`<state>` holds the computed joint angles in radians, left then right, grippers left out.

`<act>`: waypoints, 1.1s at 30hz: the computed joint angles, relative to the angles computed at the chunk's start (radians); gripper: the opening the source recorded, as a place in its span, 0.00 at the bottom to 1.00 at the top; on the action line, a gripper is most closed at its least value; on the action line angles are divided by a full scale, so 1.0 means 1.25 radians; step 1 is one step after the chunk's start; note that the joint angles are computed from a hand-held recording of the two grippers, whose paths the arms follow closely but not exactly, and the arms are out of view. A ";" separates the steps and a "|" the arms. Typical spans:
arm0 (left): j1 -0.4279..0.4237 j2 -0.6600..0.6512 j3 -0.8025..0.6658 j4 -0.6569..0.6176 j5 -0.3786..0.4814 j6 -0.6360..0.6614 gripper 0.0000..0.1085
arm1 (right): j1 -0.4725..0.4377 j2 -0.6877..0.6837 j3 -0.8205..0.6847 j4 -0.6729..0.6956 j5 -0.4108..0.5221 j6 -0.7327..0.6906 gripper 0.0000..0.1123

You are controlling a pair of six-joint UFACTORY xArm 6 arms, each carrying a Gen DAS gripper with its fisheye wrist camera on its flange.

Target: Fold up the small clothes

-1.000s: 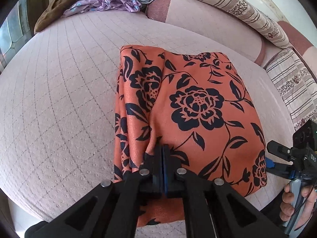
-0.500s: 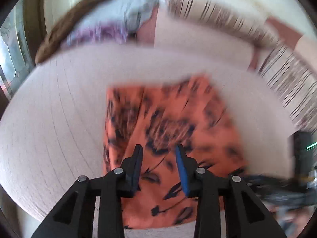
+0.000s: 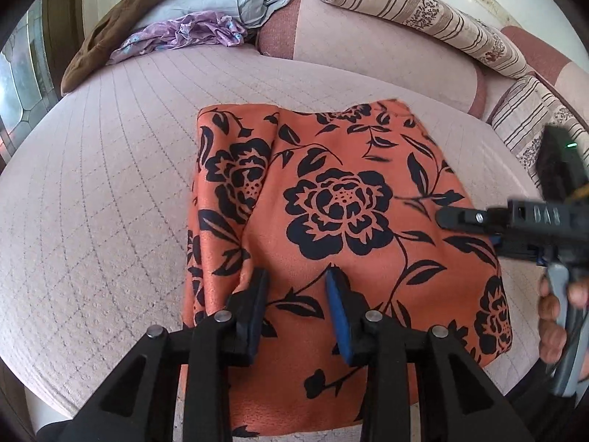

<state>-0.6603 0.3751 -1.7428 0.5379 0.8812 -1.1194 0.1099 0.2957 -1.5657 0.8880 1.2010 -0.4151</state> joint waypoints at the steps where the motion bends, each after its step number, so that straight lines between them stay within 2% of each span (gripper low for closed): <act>1: 0.000 -0.008 0.012 0.002 -0.008 -0.004 0.32 | 0.028 -0.047 0.034 -0.068 -0.064 -0.025 0.33; 2: 0.000 -0.008 0.014 0.004 -0.013 -0.004 0.32 | 0.050 -0.085 0.071 -0.110 -0.120 -0.047 0.33; 4: -0.003 -0.003 0.005 0.013 -0.003 0.001 0.32 | 0.061 -0.081 0.085 -0.147 -0.144 -0.039 0.33; 6: -0.001 -0.007 0.012 0.010 -0.011 -0.001 0.32 | 0.031 -0.034 0.037 -0.091 -0.085 0.014 0.42; 7: 0.004 -0.015 0.028 0.004 -0.030 -0.003 0.32 | 0.024 -0.024 0.019 -0.083 -0.067 0.026 0.51; 9: 0.008 -0.024 0.044 0.000 -0.048 -0.005 0.32 | 0.015 -0.018 -0.004 -0.057 -0.052 0.012 0.53; 11: 0.010 -0.025 0.047 -0.002 -0.050 -0.006 0.32 | -0.001 0.009 -0.043 0.002 -0.032 0.012 0.63; 15: 0.010 -0.025 0.045 -0.006 -0.049 -0.003 0.32 | 0.003 0.148 -0.189 0.027 -0.011 0.134 0.63; 16: 0.010 -0.024 0.044 -0.009 -0.049 -0.002 0.32 | 0.009 0.189 -0.234 0.014 0.014 0.161 0.53; 17: 0.011 -0.026 0.046 -0.011 -0.053 -0.002 0.32 | 0.017 0.196 -0.250 0.005 0.024 0.155 0.35; 19: 0.013 -0.029 0.053 -0.010 -0.063 -0.006 0.32 | 0.054 0.139 -0.208 -0.090 -0.046 0.087 0.30; 21: 0.009 -0.020 0.038 -0.002 -0.047 -0.003 0.32 | 0.077 0.130 -0.197 -0.159 -0.086 0.093 0.30; 24: 0.006 -0.022 0.040 0.006 -0.043 -0.006 0.32 | 0.062 0.137 -0.198 -0.142 -0.080 0.125 0.36; 25: 0.007 -0.024 0.045 0.003 -0.050 -0.007 0.32 | 0.063 0.121 -0.181 -0.145 -0.091 0.131 0.43; 26: 0.007 -0.025 0.046 0.002 -0.051 -0.008 0.32 | 0.061 0.095 -0.154 -0.147 -0.092 0.123 0.55; 28: 0.005 -0.024 0.045 0.009 -0.047 -0.015 0.32 | 0.062 0.043 -0.099 -0.126 -0.098 0.081 0.61; 30: 0.005 -0.024 0.045 0.011 -0.045 -0.015 0.32 | 0.061 -0.016 -0.021 -0.130 -0.127 0.060 0.61; 31: 0.005 -0.024 0.046 0.011 -0.044 -0.016 0.32 | 0.058 -0.028 0.001 -0.120 -0.113 0.052 0.61; 32: 0.005 -0.024 0.047 0.009 -0.045 -0.013 0.32 | 0.061 -0.032 0.014 -0.123 -0.086 0.053 0.48; 33: 0.004 -0.024 0.048 0.012 -0.044 -0.013 0.32 | 0.061 -0.044 0.038 -0.126 -0.075 0.039 0.43</act>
<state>-0.6556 0.3446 -1.6826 0.5535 0.8259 -1.1356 0.1857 0.2409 -1.5182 0.7303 1.1068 -0.3663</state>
